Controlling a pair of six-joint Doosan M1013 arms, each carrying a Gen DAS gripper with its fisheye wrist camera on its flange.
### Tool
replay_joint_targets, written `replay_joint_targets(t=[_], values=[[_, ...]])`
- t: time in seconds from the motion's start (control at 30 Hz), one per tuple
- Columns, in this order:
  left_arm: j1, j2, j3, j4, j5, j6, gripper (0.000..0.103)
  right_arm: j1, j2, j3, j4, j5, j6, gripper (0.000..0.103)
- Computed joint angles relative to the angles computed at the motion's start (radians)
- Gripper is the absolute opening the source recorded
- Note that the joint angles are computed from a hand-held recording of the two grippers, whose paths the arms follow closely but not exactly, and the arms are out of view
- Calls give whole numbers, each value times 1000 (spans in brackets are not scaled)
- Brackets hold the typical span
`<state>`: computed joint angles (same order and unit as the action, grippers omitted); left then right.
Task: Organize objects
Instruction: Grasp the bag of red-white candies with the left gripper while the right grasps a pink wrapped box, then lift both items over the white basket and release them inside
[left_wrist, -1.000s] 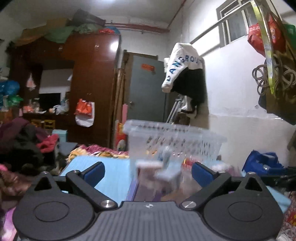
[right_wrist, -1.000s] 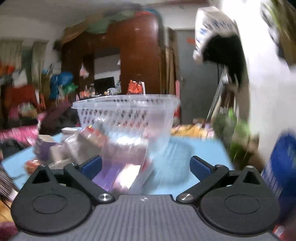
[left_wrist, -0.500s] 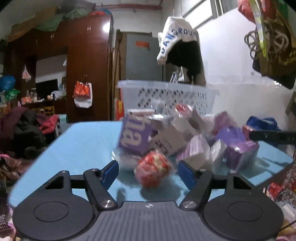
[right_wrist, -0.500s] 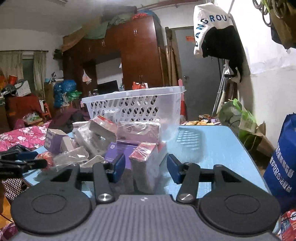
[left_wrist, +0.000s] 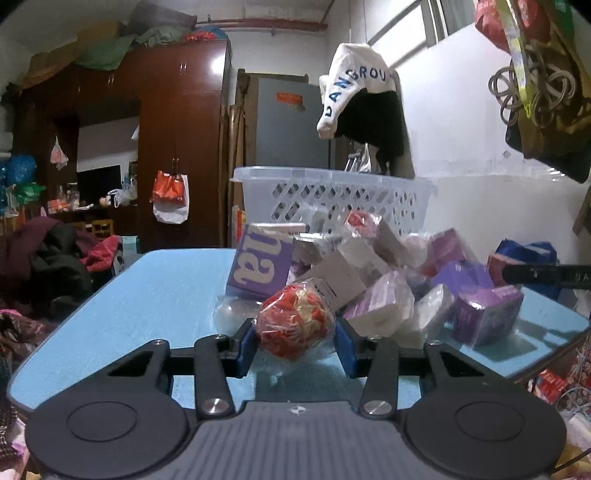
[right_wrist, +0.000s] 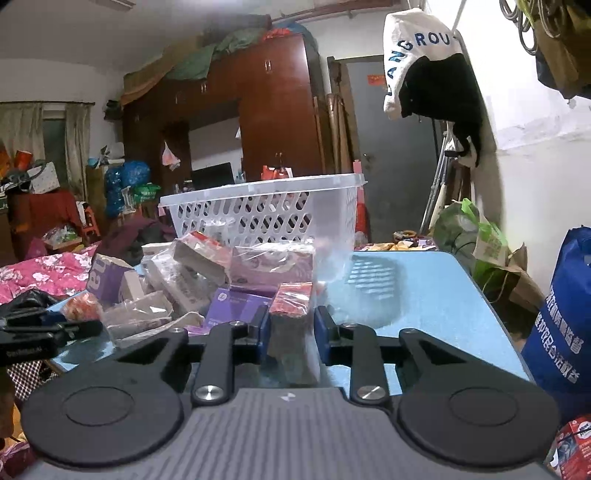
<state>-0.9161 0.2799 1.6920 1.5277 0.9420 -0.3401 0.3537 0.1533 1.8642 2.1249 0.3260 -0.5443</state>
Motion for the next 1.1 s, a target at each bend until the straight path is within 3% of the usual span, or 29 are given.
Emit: replay_joint_targets(t=[0.23,0.33,0.47,0.57,0.7,0.8,0.87,0.97,1.1], values=[[5,-9,15,67,-49,-46,49,-4,-15,19,131,6,-123,28],[15,-22,37,126,-104,-119,49,-10,-18,23,159,18,-154,28],[12,-26,34,184,-103,-147,49,-19,-21,27,175,52,-160,28],[21,-28,10,209,-102,-136,49,-15,-23,12,201,64,-210,28],[64,-19,-67,211,-113,-58,49,-22,14,-67,118,116,-146,28],[119,-1,-169,126,-178,32,49,-17,61,-143,136,169,-220,28],[159,22,-254,7,-240,131,49,-12,96,-205,98,183,-193,28],[190,85,-380,-156,-216,312,49,13,149,-313,32,104,-180,28],[231,158,-503,-376,-198,500,49,24,213,-437,-306,55,172,28]])
